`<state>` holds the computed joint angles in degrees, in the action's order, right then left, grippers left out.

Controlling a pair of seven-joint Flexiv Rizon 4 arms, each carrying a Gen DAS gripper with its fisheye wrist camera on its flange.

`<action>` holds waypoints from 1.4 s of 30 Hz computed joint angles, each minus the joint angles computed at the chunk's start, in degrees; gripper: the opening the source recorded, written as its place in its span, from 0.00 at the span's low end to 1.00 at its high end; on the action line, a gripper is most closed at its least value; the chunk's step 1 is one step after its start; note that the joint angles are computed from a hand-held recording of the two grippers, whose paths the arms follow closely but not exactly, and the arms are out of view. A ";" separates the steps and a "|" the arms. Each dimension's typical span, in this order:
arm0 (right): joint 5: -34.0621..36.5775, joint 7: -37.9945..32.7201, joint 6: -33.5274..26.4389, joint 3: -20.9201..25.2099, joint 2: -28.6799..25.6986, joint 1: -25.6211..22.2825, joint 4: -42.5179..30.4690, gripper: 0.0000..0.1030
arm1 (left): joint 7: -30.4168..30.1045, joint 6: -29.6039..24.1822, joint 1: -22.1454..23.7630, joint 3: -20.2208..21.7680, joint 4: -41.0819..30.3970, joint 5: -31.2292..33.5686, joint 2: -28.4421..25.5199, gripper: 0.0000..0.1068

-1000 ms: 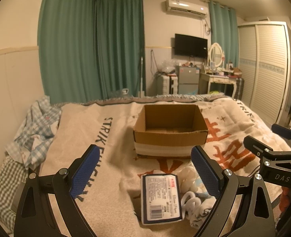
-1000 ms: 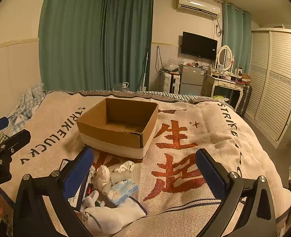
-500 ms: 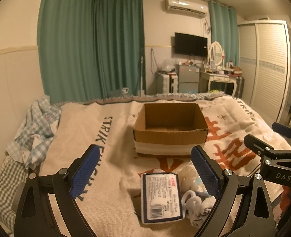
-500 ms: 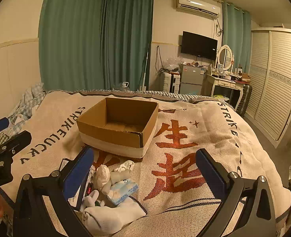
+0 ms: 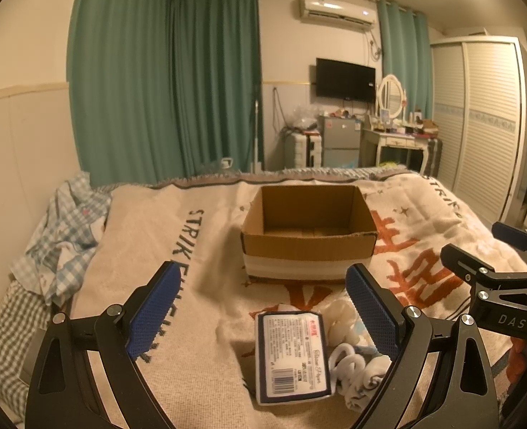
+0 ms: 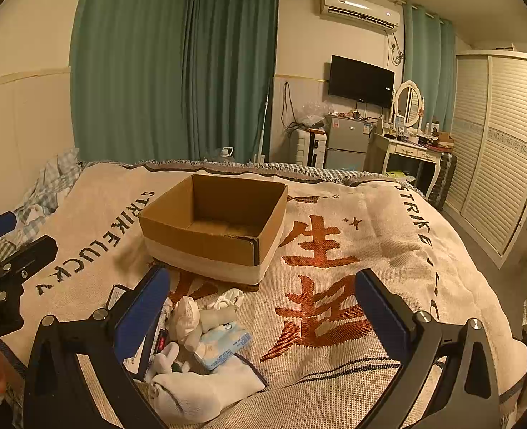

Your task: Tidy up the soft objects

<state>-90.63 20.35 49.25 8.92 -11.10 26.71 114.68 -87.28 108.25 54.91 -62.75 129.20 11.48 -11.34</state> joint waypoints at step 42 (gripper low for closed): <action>8.27 -7.97 6.54 0.84 -2.32 0.74 1.79 1.00 | 5.73 -9.05 -13.93 16.20 1.44 -3.89 0.67 0.89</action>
<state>-82.36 12.38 55.79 9.76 -13.42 27.46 116.48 -81.54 99.20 40.98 -46.55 130.65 7.59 -10.67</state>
